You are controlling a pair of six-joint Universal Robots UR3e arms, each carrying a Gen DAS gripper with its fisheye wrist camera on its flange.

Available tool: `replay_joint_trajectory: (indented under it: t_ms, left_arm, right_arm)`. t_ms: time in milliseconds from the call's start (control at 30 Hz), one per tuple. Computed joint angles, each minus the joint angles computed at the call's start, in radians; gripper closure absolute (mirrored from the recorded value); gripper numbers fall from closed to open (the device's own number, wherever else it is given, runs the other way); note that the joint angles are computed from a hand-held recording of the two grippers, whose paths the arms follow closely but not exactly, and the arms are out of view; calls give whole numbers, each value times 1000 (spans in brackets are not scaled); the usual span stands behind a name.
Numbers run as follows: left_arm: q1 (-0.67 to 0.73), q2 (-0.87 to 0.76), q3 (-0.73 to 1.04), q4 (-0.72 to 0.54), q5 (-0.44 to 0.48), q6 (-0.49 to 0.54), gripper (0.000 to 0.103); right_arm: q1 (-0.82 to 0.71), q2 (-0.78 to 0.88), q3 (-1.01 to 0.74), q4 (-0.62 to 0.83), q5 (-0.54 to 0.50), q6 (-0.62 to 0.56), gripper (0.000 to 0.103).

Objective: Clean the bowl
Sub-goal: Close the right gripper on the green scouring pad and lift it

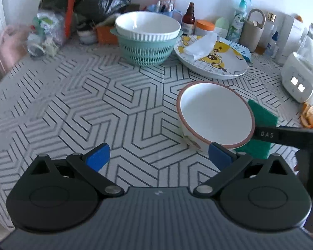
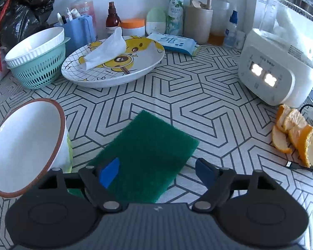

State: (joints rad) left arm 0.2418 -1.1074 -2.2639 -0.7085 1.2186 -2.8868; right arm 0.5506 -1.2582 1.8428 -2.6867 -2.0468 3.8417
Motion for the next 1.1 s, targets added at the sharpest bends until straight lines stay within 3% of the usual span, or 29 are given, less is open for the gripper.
replay_joint_trajectory:
  t_ms: [100, 200, 233, 267, 300, 333, 467, 533, 633, 700, 767, 833, 900, 933, 1100]
  left_arm:
    - [-20, 2, -21, 71, 41, -15, 0]
    - [-87, -28, -51, 220, 153, -58, 0]
    - [-113, -47, -59, 269, 200, -77, 0]
    - [-135, -64, -65, 313, 240, -92, 0]
    - [-140, -72, -70, 335, 251, -96, 0]
    - [-138, -72, -71, 332, 242, -97, 0]
    - [-22, -42, -22, 127, 47, -41, 0]
    - [9, -50, -8, 74, -9, -19, 0]
    - [-19, -79, -14, 119, 29, -17, 0]
    - [-61, -95, -31, 184, 89, -8, 0]
    - [-105, -112, -45, 246, 146, 5, 0]
    - [-141, -124, -56, 295, 188, 7, 0]
    - [-157, -124, -64, 321, 203, 7, 0]
    - [-149, -118, -60, 313, 193, 19, 0]
    - [-146, -116, -52, 310, 180, 33, 0]
  right_arm:
    - [-3, -5, 24, -54, 19, -39, 37]
    - [13, 3, 61, -143, 12, -53, 44]
    - [23, 12, 65, -170, -3, -42, 52]
    - [24, 9, 81, -197, 1, -39, 77]
    - [29, 10, 92, -225, -11, -43, 95]
    - [34, 16, 102, -254, -24, -46, 102]
    - [28, 8, 150, -327, -8, -49, 101]
    - [33, 7, 173, -370, -17, -47, 100]
    - [48, -1, 196, -407, -35, -50, 93]
    - [25, -30, 187, -345, 23, -69, 68]
    - [34, -32, 193, -358, 22, -63, 54]
    - [61, -20, 159, -316, -10, -74, 51]
    - [75, -20, 134, -265, -24, -73, 29]
    - [82, -9, 122, -262, -17, -78, 24]
    - [108, 58, 33, -196, -19, -81, 17]
